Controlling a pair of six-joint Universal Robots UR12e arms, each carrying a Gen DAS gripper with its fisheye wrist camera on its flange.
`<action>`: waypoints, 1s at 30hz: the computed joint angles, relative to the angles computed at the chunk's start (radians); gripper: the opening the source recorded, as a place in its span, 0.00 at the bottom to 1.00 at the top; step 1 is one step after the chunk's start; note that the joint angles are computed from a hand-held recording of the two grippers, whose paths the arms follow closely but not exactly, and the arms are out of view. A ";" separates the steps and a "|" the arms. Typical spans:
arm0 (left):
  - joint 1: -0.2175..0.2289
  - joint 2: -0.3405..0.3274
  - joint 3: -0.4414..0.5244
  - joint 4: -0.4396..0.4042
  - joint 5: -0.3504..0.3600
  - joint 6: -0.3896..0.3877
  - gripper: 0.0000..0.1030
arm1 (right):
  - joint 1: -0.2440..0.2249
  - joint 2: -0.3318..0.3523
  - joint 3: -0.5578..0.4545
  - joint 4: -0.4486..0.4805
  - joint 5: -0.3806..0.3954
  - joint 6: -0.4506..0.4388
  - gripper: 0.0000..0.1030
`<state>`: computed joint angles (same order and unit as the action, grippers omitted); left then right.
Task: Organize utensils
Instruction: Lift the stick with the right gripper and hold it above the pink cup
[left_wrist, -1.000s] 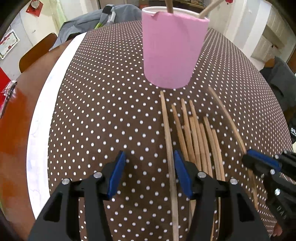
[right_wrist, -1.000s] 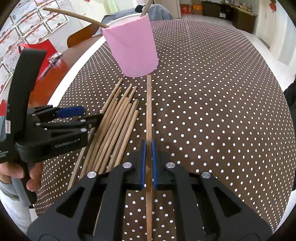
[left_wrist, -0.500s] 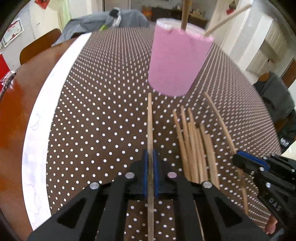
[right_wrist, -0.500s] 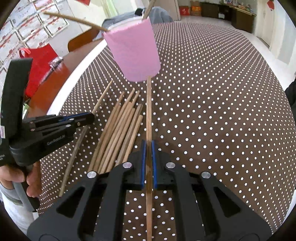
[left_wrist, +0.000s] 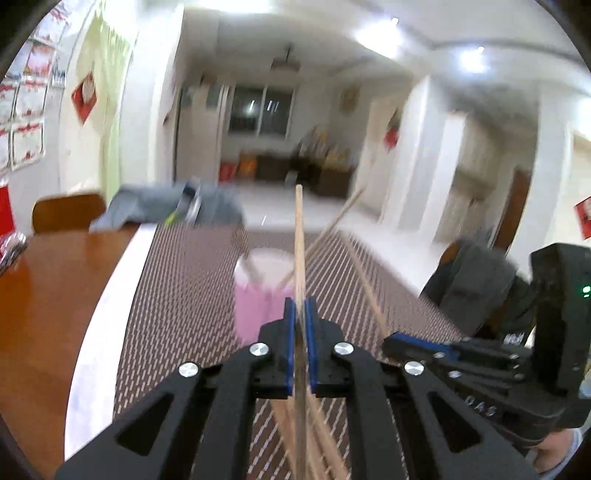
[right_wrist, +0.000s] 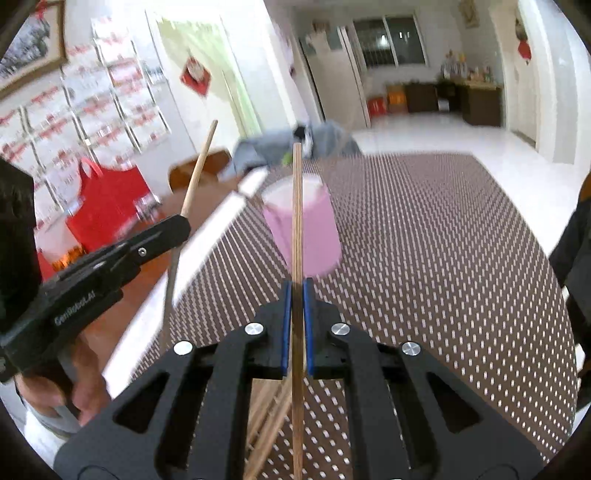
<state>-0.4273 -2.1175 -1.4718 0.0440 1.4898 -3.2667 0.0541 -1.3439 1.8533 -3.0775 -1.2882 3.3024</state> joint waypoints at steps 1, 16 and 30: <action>-0.003 -0.004 0.001 0.036 0.001 -0.009 0.06 | -0.001 0.001 -0.001 -0.029 0.003 0.006 0.07; -0.018 -0.164 0.241 0.331 0.109 -0.105 0.06 | -0.002 0.154 -0.142 -0.427 -0.004 0.131 0.07; -0.030 -0.309 0.445 0.406 0.259 -0.101 0.06 | 0.002 0.303 -0.285 -0.655 -0.075 0.166 0.07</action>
<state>-0.4573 -2.4262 -1.0266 0.4498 1.7487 -3.3673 0.0557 -1.0409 1.5684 -3.7321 -1.3637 3.4689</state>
